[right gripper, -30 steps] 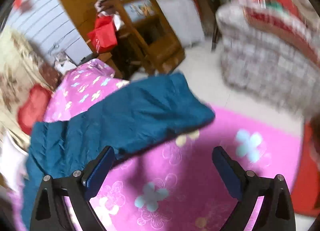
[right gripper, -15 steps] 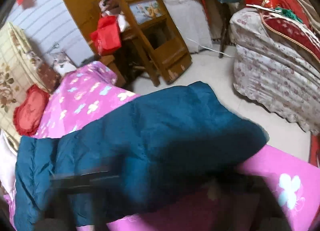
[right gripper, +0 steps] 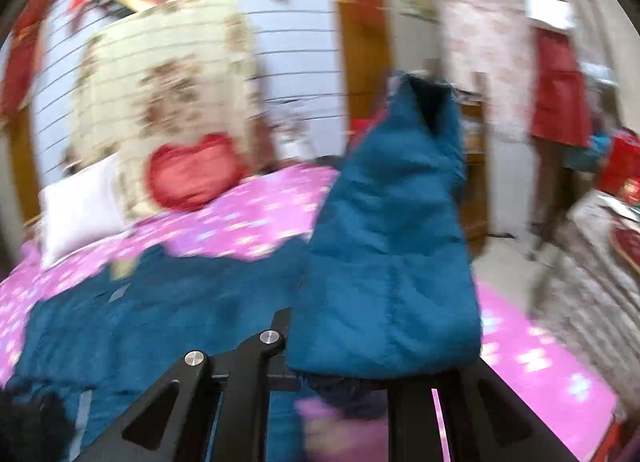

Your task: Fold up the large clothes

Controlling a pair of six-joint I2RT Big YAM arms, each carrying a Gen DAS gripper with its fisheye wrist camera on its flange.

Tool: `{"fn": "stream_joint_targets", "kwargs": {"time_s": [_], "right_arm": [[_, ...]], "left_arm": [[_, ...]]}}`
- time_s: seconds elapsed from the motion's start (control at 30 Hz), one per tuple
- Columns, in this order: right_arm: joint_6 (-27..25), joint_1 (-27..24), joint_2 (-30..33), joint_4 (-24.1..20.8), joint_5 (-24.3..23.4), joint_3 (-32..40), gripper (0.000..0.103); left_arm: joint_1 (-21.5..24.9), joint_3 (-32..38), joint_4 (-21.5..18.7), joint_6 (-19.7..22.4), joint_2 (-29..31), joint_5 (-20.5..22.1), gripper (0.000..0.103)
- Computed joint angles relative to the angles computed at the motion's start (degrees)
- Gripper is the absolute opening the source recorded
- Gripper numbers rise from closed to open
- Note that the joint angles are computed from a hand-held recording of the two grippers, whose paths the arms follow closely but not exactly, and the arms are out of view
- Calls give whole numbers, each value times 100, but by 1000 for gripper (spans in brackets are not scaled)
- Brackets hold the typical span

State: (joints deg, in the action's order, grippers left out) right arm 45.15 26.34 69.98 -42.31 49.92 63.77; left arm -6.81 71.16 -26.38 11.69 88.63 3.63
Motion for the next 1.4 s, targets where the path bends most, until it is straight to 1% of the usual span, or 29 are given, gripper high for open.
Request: {"fn": "stream_joint_targets", "kwargs": {"time_s": [0.07,0.1,0.17,0.2,0.23,0.3,0.33,0.37,0.43,0.5,0.57,0.6,0.63,0.67,0.73,0.8,0.87,0.9,0.93,1.0,1.03,1.07,1.13,1.23,1.27,1.3,1.33,1.37,1.4], "right_arm": [[-96,215,449,139,-183,320,15],[-193,329,747,298,-375,534,15],[-456,493,1252,540,-627,925,15],[-780,598,1612,731,-846,1237,15],[-980,639,1776,877,-1004,1367,15],[-1765,756,2266,1480,-1541,1702,15],[-1952,783,2387,1643,-1669,1755,15],[-2119,788,2548,1757,-1935,1845,15],[-2189,747,2876,1568,-2488,2124,17],[-2153,747,2959,1429,-2509,2176,39],[-2141,776,2824,1707,-2445,1948,71],[-2178,796,2690,1843,-2370,1791,77],[-2179,829,2580,1828,-2329,1690,79],[-2175,865,2501,1689,-2321,1676,79],[-1983,925,2341,1158,-2292,1634,79],[-1421,1056,2089,392,-2034,1495,79],[-797,1077,1913,-268,-2001,1366,79],[-509,1083,1795,-474,-1996,1206,79],[-362,1070,1722,-606,-1991,1110,80],[54,1023,1741,-1214,-1938,1003,80],[97,982,1771,-1369,-1981,970,81],[14,933,1741,-1289,-2064,869,86],[-57,894,1683,-1132,-2069,707,92],[-76,886,1635,-996,-2084,577,93],[-96,874,1632,-983,-2088,577,94],[-106,861,1624,-957,-2110,556,94],[-78,882,1589,-930,-2111,484,95],[-70,883,1586,-930,-2116,476,96],[-70,873,1609,-944,-2133,503,97]], "left_arm": [[173,66,158,176,93,-521,86],[293,161,124,179,195,-721,86],[515,312,-15,21,364,-817,86],[641,441,-218,-140,490,-797,86],[745,555,-421,-306,609,-701,86],[899,679,-695,-583,750,-325,86],[964,686,-709,-699,773,-126,86],[985,659,-683,-724,757,-77,86],[967,596,-617,-682,727,-70,86],[942,570,-602,-647,711,-56,86],[950,564,-619,-647,699,2,86],[962,562,-666,-670,683,40,86],[982,562,-740,-703,642,82,86],[1051,520,-804,-704,553,163,86],[1135,420,-840,-765,399,376,86],[1230,317,-868,-868,197,709,86],[1315,249,-944,-983,0,1181,86],[1338,246,-1033,-1036,-78,1464,86],[1332,281,-1139,-1062,-110,1657,86],[1202,313,-1263,-1104,-156,1905,86],[1131,342,-1314,-1115,-160,1945,86],[997,369,-1368,-1115,-145,2056,86],[719,588,-1617,-1036,108,2278,86],[346,818,-1909,-1017,477,1956,86],[228,817,-1873,-1101,527,1724,86],[167,721,-1688,-1141,466,1607,86],[118,575,-1420,-1144,345,1597,66],[94,534,-1366,-1074,289,1639,17],[55,520,-1359,-971,230,1588,9]]}}
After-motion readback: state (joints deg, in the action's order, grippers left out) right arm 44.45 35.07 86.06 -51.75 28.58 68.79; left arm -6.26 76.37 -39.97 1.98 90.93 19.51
